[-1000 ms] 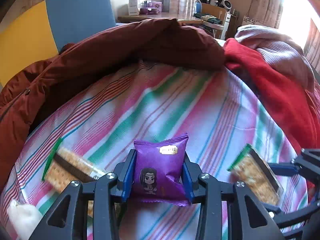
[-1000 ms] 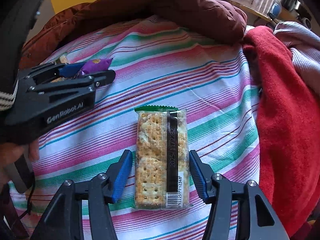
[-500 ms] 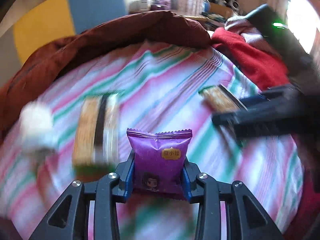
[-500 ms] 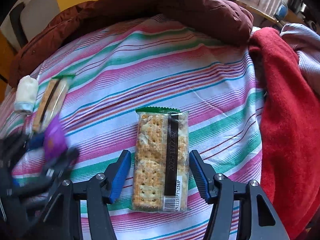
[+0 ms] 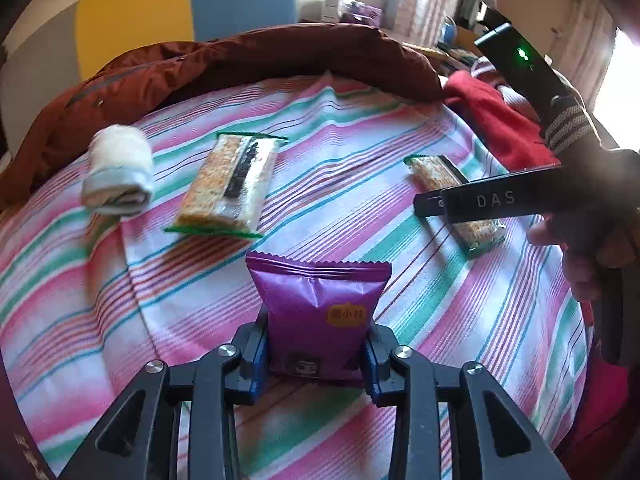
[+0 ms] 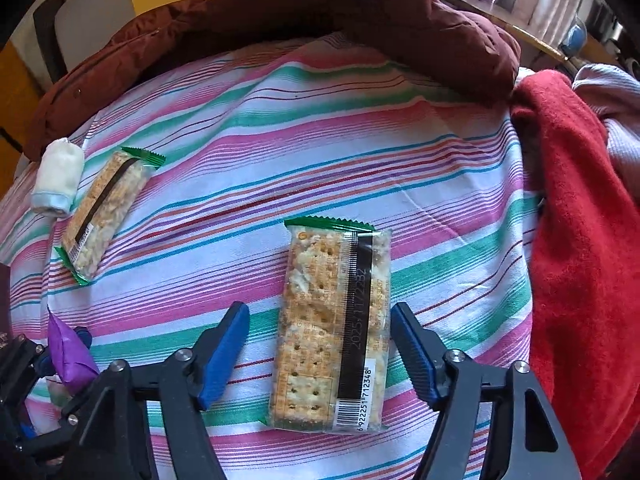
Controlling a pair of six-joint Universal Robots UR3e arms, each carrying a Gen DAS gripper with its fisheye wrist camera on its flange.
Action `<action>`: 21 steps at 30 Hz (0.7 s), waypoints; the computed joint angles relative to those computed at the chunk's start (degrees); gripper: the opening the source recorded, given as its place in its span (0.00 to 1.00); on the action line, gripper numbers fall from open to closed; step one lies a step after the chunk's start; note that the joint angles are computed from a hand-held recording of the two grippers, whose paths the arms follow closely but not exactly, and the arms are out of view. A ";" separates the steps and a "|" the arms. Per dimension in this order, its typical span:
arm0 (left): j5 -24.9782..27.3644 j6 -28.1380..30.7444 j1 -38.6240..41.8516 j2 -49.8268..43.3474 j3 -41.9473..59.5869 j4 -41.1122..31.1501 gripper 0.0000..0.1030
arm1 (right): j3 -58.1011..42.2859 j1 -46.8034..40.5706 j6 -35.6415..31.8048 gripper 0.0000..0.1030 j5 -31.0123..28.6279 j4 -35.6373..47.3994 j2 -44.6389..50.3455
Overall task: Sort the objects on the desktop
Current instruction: 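Carry the cracker pack and purple packet over the gold tray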
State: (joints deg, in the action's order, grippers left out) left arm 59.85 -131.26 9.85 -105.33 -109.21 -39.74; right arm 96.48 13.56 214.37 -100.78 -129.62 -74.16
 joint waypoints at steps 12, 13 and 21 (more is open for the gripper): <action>-2.15 2.69 8.51 12.03 -12.52 -0.72 0.34 | -6.62 5.34 -6.48 0.46 8.25 -1.10 1.69; -2.51 3.11 9.23 12.76 -13.15 -1.01 0.34 | -9.00 6.81 -6.16 0.46 8.69 0.12 2.35; -4.67 5.76 14.72 19.65 -14.59 -8.36 0.34 | -7.09 7.81 -9.51 0.46 10.84 -4.34 4.20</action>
